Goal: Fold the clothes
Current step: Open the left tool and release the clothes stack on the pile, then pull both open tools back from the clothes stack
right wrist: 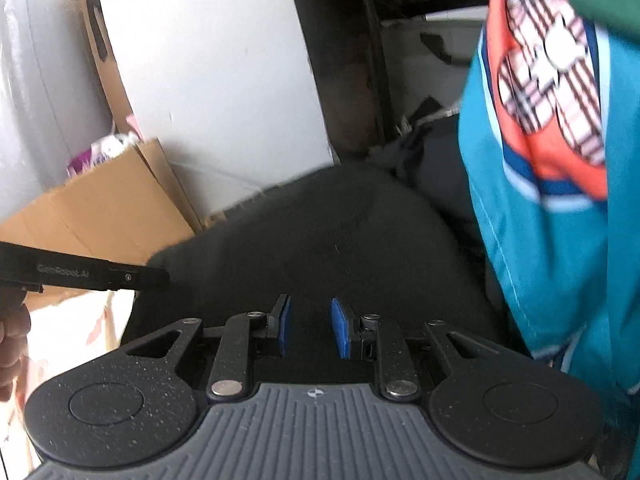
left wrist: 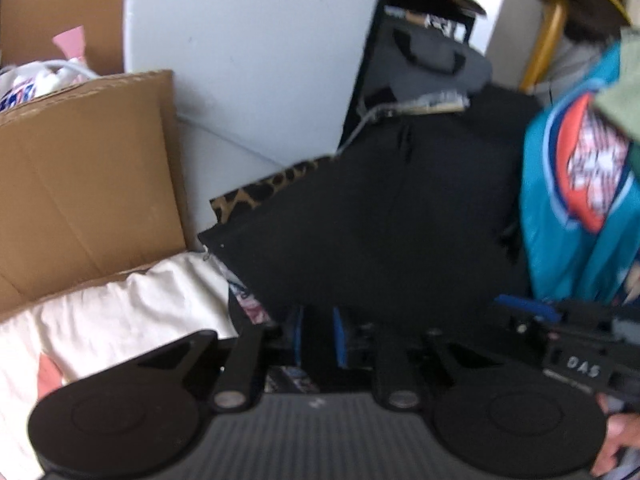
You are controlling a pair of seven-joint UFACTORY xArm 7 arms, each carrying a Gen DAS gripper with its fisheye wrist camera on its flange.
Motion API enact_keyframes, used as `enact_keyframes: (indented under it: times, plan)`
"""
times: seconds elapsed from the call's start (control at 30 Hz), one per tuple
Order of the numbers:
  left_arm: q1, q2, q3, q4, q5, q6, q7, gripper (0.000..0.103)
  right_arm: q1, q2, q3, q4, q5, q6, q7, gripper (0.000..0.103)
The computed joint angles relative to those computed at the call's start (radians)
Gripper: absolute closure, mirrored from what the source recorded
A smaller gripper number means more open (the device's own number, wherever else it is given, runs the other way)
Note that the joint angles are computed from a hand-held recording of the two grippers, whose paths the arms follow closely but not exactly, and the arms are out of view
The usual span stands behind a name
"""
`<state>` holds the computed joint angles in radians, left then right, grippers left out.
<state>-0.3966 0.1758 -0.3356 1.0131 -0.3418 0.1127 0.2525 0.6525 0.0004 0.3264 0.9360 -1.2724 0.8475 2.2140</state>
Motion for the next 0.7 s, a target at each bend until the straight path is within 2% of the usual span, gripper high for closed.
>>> enact_keyframes:
  times: [0.13,0.3,0.43,0.5,0.53,0.6,0.7]
  plan:
    - [-0.048,0.022,0.067,0.014,0.125,0.012,-0.094,0.085,0.005,0.011,0.001,-0.016,0.041,-0.019,0.013,0.074]
    - [-0.047,-0.003,0.074,0.024,0.188,0.06,-0.124,0.087,0.025,0.001,0.011,-0.047,0.11,-0.006,0.022,0.074]
    - [-0.031,-0.056,0.053,0.011,0.141,0.087,-0.079,0.087,0.034,-0.036,0.026,-0.072,0.177,0.005,-0.001,0.073]
    - [-0.025,-0.084,0.039,-0.003,0.078,0.094,-0.028,0.085,0.034,-0.056,0.037,-0.078,0.199,0.016,-0.009,0.066]
    - [-0.027,-0.093,0.036,-0.008,0.049,0.096,-0.007,0.083,0.033,-0.063,0.043,-0.081,0.202,0.019,-0.004,0.063]
    - [-0.042,-0.107,0.039,-0.023,0.026,0.088,0.01,0.062,0.031,-0.068,0.053,-0.08,0.204,0.022,0.003,0.059]
    - [-0.065,-0.112,0.047,-0.04,0.033,0.076,0.014,0.059,0.03,-0.054,0.059,-0.064,0.211,0.024,-0.008,0.057]
